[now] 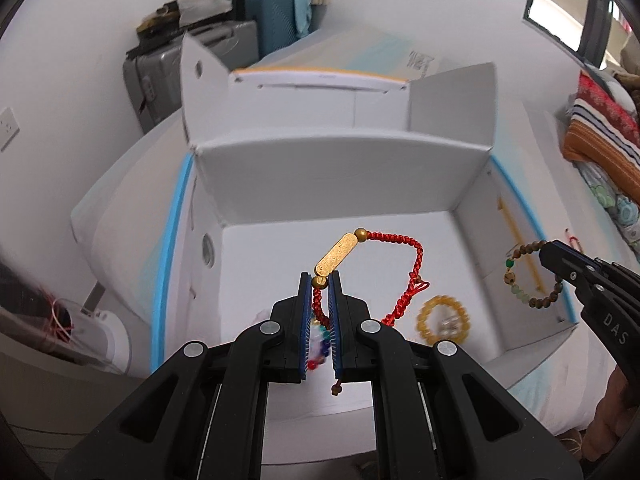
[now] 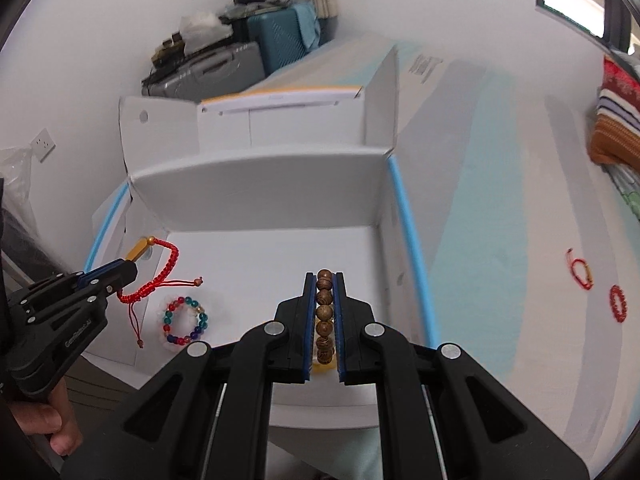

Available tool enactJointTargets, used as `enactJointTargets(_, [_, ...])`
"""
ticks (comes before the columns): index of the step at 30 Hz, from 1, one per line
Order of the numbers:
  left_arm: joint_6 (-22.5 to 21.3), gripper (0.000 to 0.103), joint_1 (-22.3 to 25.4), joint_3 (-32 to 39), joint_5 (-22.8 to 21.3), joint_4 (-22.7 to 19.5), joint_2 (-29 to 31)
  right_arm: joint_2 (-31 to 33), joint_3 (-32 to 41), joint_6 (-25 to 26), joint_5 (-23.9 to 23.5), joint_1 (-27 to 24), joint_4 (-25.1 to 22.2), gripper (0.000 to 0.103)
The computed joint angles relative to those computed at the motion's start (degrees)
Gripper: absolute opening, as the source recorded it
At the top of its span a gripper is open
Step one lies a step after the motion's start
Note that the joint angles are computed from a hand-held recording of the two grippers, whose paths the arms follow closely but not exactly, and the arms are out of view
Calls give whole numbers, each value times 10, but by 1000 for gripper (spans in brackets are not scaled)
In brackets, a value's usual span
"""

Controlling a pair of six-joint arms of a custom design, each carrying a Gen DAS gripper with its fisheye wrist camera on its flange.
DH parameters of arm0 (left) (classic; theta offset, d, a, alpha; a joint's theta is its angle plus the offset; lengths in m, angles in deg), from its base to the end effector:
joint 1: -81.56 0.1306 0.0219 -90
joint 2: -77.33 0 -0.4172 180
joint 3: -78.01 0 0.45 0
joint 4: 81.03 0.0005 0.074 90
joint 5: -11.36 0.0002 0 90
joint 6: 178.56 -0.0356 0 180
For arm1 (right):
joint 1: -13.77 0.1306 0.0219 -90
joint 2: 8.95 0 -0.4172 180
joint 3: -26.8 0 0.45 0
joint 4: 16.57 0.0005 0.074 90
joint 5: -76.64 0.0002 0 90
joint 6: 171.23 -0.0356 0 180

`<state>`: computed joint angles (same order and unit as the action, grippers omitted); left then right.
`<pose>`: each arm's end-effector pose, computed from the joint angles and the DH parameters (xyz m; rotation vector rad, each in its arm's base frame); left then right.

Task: Organize jewelry
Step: 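Carry both held bracelets over the white cardboard box, then open both tools to drop the bracelets into the box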

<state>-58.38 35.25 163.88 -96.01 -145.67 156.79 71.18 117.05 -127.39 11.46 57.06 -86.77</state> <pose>0.3178 -0.3180 0.4991 0.2452 2.5113 -0.1416 0.3354 0.2947 0.5285 0.2073 2.4692 0.0784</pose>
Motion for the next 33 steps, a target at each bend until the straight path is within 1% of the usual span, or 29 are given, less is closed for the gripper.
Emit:
enactJointTargets(8, [-8, 8, 26, -26, 22, -2, 3, 30, -7, -6, -51, -13, 10, 7])
enactJointTargets(23, [-14, 8, 30, -39, 33, -7, 8, 50, -10, -8, -77, -21, 10, 8])
enactJointTargets(25, [-16, 8, 31, -38, 34, -8, 11, 53, -9, -7, -75, -22, 10, 10])
enactJointTargets(28, [-16, 11, 33, -37, 38, -9, 15, 54, -9, -7, -76, -22, 12, 10])
enactJointTargets(31, [-20, 11, 30, -37, 29, -12, 18, 53, -10, -10, -76, -21, 12, 10])
enactJointTargets(33, [-20, 12, 30, -38, 32, -10, 17, 52, -9, -10, -74, -21, 11, 10])
